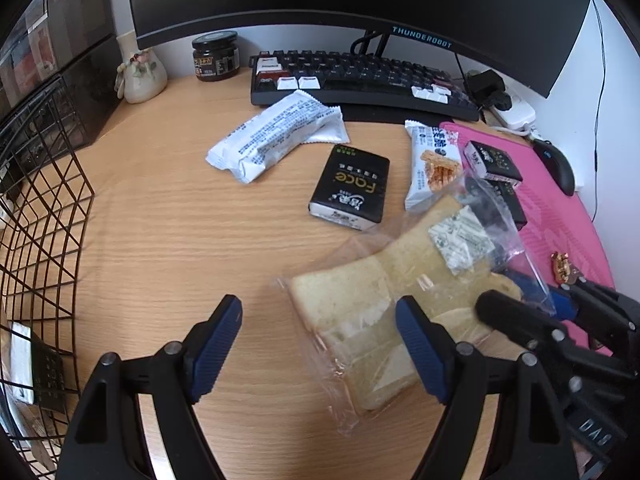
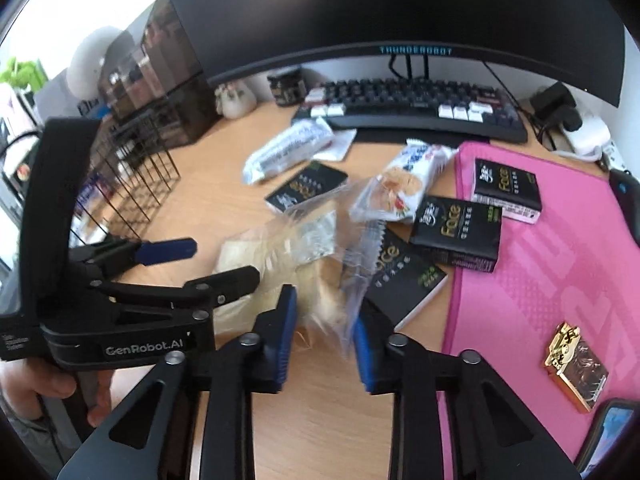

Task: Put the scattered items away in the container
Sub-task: 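Lift the bread bag with the right gripper while the left grasps a black Face tissue pack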

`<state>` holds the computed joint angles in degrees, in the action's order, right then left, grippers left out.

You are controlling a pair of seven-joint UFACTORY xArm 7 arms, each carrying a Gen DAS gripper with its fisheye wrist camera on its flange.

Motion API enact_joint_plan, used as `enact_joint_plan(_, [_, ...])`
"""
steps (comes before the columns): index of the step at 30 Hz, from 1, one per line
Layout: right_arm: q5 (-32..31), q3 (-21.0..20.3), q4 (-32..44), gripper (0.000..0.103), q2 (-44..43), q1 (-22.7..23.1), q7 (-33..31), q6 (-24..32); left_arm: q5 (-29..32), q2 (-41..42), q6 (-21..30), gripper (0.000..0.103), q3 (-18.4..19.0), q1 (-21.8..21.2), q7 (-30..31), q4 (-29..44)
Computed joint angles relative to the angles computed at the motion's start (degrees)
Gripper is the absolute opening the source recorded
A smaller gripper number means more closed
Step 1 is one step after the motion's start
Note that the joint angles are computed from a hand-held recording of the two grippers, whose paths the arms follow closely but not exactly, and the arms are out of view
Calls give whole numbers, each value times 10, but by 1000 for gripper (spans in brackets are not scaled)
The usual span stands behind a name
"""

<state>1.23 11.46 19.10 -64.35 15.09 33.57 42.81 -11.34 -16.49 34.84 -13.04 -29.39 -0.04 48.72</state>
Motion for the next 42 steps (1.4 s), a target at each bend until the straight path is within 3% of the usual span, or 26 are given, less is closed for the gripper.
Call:
enact_joint_plan(4, [-10,4,6,22,-37,-11,3,17,7,-8,13,81,-4,0,-3,10])
enact_joint_plan(9, [-42,8,35,20,-108,-46,1,90,14,-4,19,81,-20,-17,-1,31])
enact_joint_plan(19, [-85,-24,60,19,-226,-117,-48,216,64,76,23,81,-64,-54,-42,103])
enact_joint_plan(27, [-70,-54,36,19,-256,-145,-82,224,127,140,29,81,-66,-69,-89,142])
enact_joint_plan(29, [-65,-52,33,19,-261,-148,-87,225,125,151,29,72,-62,-71,-88,144])
enact_joint_plan(30, [-63,-52,31,19,-264,-150,-88,226,126,153,28,72,-61,-72,-89,144])
enact_joint_plan(33, [-59,-49,30,19,-263,-154,-90,224,142,141,15,71,-59,-72,-107,128])
enact_joint_plan(42, [-37,-14,48,19,-224,-138,-80,194,99,64,-3,71,-42,-57,-68,88])
